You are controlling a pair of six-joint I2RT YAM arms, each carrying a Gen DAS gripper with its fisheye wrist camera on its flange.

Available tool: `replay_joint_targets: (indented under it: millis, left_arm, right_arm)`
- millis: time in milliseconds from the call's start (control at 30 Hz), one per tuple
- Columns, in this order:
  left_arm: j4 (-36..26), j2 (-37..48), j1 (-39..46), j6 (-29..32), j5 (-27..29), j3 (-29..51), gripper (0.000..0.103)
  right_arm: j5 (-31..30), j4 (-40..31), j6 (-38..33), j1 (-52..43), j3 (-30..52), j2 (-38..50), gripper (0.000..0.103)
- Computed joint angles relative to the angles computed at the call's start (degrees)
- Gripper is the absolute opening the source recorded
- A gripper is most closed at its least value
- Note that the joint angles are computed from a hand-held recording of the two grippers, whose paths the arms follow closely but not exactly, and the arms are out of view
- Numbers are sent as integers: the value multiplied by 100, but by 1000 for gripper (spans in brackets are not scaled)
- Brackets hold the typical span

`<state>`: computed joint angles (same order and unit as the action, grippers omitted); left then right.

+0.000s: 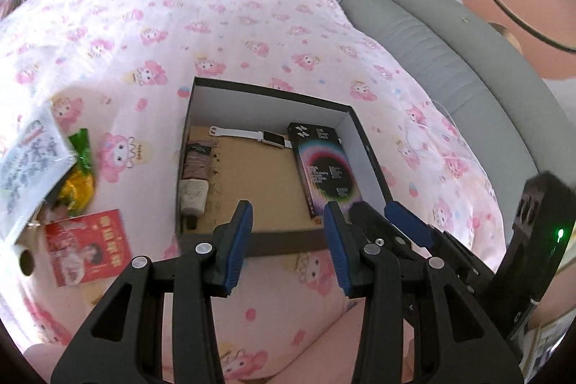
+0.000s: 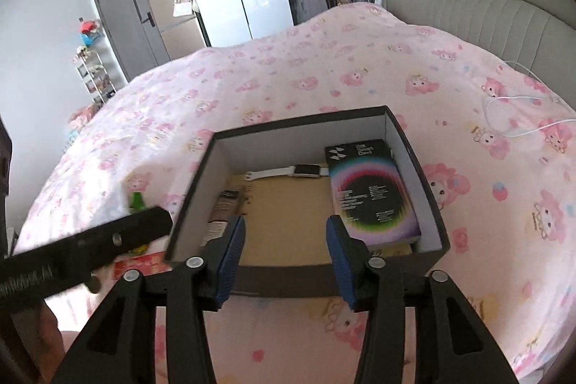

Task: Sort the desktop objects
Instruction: 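Move the left tool to the clear bag with the Shin-chan card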

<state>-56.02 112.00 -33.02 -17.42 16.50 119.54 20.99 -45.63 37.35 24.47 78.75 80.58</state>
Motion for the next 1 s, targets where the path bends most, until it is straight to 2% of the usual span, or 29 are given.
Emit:
replay_joint_targets:
  millis: [133,267,467,767,1000]
  left_arm:
    - [148,-743,-8,144,-260,-787,39]
    - [284,-1383,211,219,-139,-1543,39]
    - [369,-2068,592,383,-26,-2269,39]
    - [544,-2729,1496,588,269,-3253,39]
    - [717,-2926,2543,746,724,-3945,39]
  right_arm:
    - [241,-172,238,574,67,-45,49]
    - [293,-280,362,980,156,-21,49]
    - [448,-410,296,1553,509,261,49]
    - [190,-238,157,1983,1045,1087,49]
    - [-236,-93,-171,2170,1811,2127,48]
